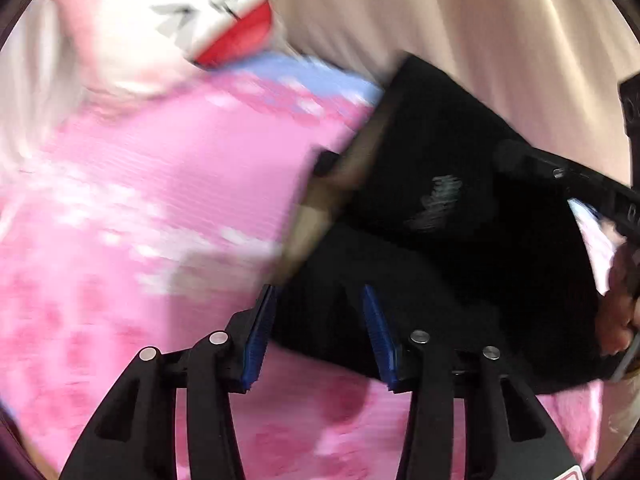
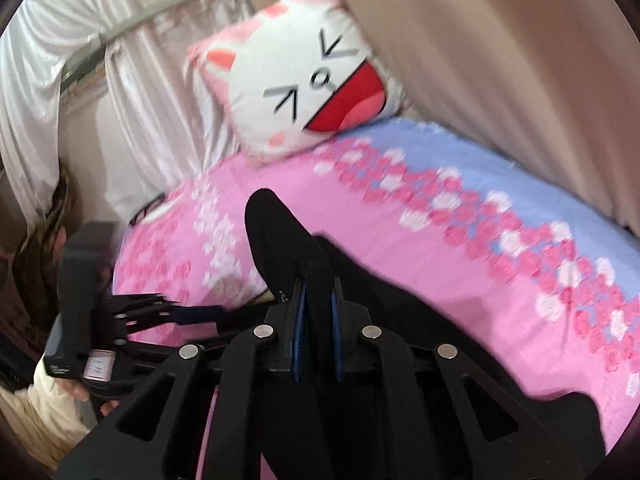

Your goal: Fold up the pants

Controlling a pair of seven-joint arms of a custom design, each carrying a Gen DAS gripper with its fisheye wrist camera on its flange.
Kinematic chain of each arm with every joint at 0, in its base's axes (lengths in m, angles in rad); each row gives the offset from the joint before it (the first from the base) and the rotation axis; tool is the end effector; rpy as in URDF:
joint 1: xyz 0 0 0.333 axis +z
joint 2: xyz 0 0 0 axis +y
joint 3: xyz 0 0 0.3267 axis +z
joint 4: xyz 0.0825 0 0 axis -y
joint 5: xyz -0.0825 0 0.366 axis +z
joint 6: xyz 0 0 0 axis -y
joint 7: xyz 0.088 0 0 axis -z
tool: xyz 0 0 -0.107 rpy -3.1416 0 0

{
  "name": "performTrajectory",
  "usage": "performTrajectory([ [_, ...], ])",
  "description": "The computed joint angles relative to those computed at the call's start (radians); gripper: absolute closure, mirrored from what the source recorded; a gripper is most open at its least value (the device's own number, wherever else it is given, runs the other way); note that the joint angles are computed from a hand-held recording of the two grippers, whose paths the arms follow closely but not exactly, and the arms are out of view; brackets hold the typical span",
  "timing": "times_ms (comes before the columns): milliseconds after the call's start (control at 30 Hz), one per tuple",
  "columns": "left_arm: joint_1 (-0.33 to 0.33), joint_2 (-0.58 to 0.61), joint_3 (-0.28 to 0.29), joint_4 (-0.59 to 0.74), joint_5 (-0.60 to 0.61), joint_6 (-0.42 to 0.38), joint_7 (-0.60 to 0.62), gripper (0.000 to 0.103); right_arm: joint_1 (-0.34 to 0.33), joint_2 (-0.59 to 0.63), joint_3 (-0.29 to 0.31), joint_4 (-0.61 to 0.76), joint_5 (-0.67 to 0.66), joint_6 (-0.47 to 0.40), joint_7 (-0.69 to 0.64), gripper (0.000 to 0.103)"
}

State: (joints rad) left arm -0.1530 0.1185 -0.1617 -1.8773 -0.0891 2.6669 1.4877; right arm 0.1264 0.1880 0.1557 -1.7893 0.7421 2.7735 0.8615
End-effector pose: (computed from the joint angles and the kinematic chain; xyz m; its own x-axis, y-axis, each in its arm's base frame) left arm 0.5947 -0.1859 0.5436 -0.2070 -0.9666 0.1510 -0.7906 0.0744 -0.6078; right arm 0.6288 0.1433 0.5476 0.4487 -0.8754 -0.1800 -0.6108 -0.1534 -0.7768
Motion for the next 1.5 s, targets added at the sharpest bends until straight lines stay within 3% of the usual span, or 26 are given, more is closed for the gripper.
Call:
performTrajectory([
  [67,-0.008,-0.008,0.029,-0.008,0.102,-0.031,-0.107,0.054,-0.01,-0.001,0.002,0.015,0.026,0.013,-0.015,0.092],
  [200,0.032,0.066,-0.009,0.062,-0.094,-0.127,0.026,0.054,-0.004,0.019,-0.004,0.046,0.0,0.035,0.004,0.092],
  [267,0.011,0.077,-0.002,0.059,-0.053,-0.086,0.006,0.055,-0.003,0.028,0.0,0.054,-0.029,0.045,0.023,0.092],
  [333,-0.003,0.094,0.004,0.085,-0.029,-0.09,-0.019,0.081,-0.009,0.031,0.01,0.061,-0.029,0.055,0.03,0.092],
  [367,0.012,0.087,-0.013,0.084,-0.079,-0.086,0.029,0.085,-0.011,0.025,0.018,0.054,-0.019,0.077,0.025,0.092],
  [400,0.017,0.074,-0.018,0.073,-0.104,-0.072,0.053,0.095,-0.02,0.017,0.032,0.047,0.008,0.09,0.001,0.092],
  [500,0.047,-0.008,-0.029,0.024,-0.215,-0.087,0.17,0.096,-0.026,-0.036,0.063,-0.009,0.101,0.049,-0.12,0.092],
  [633,0.055,-0.08,-0.008,-0.03,-0.25,-0.171,0.203,0.094,0.059,-0.041,0.033,-0.091,-0.022,-0.096,-0.126,0.092],
  [733,0.057,-0.058,0.004,-0.04,-0.231,-0.222,0.144,0.09,0.13,-0.002,0.013,-0.151,-0.224,-0.103,-0.036,0.089],
  [767,0.063,-0.061,0.006,-0.049,-0.265,-0.222,0.151,0.089,0.137,-0.018,0.016,-0.196,-0.237,-0.061,-0.033,0.085],
  [833,0.068,-0.086,0.009,-0.068,-0.28,-0.219,0.15,0.085,0.114,-0.076,0.028,-0.249,-0.171,-0.065,-0.102,0.084],
  [867,0.085,-0.097,-0.004,-0.074,-0.242,-0.208,0.12,0.086,0.084,-0.133,0.022,-0.276,-0.065,-0.103,-0.181,0.082],
  [900,0.069,-0.138,0.017,-0.11,-0.133,-0.175,0.044,0.088,0.08,-0.168,0.001,-0.295,-0.003,-0.11,-0.224,0.061],
  [933,0.076,-0.153,0.017,-0.118,-0.027,-0.145,-0.028,0.088,0.073,-0.214,-0.027,-0.327,0.055,-0.087,-0.261,0.047],
  [967,0.086,-0.191,0.017,-0.139,0.063,-0.108,-0.087,0.088,0.068,-0.255,-0.057,-0.361,0.08,-0.024,-0.275,0.022],
  [1000,0.094,-0.205,0.018,-0.139,0.084,-0.09,-0.096,0.089,0.065,-0.273,-0.08,-0.381,0.074,0.036,-0.272,0.017],
  [1067,0.096,-0.22,0.016,-0.123,0.072,-0.044,-0.074,0.089,0.01,-0.266,-0.117,-0.389,-0.128,0.124,-0.081,0.017],
  [1133,0.085,-0.175,0.002,-0.061,0.067,-0.039,-0.047,0.089,-0.029,-0.223,-0.159,-0.35,-0.273,0.13,0.096,0.018],
  [1233,0.041,-0.006,-0.021,0.114,0.02,-0.126,0.038,0.087,-0.07,-0.137,-0.206,-0.255,-0.347,0.045,0.222,0.023],
  [1333,-0.012,0.143,-0.013,0.253,0.068,-0.224,0.023,0.087,-0.112,-0.043,-0.197,-0.182,-0.39,-0.017,0.285,0.023],
  [1367,-0.035,0.18,-0.002,0.283,0.103,-0.24,0.004,0.087,-0.143,-0.012,-0.167,-0.152,-0.321,-0.056,0.228,0.037],
  [1400,-0.053,0.195,0.013,0.277,0.137,-0.226,-0.02,0.086,-0.18,0.013,-0.126,-0.122,-0.252,-0.109,0.173,0.077],
  [1433,-0.072,0.194,0.032,0.251,0.182,-0.164,-0.056,0.084,-0.183,0.019,-0.118,-0.118,-0.254,-0.106,0.179,0.079],
  [1500,-0.091,0.191,0.053,0.242,0.242,-0.151,-0.088,0.082,-0.148,0.018,-0.135,-0.133,-0.327,0.006,0.209,0.087],
])
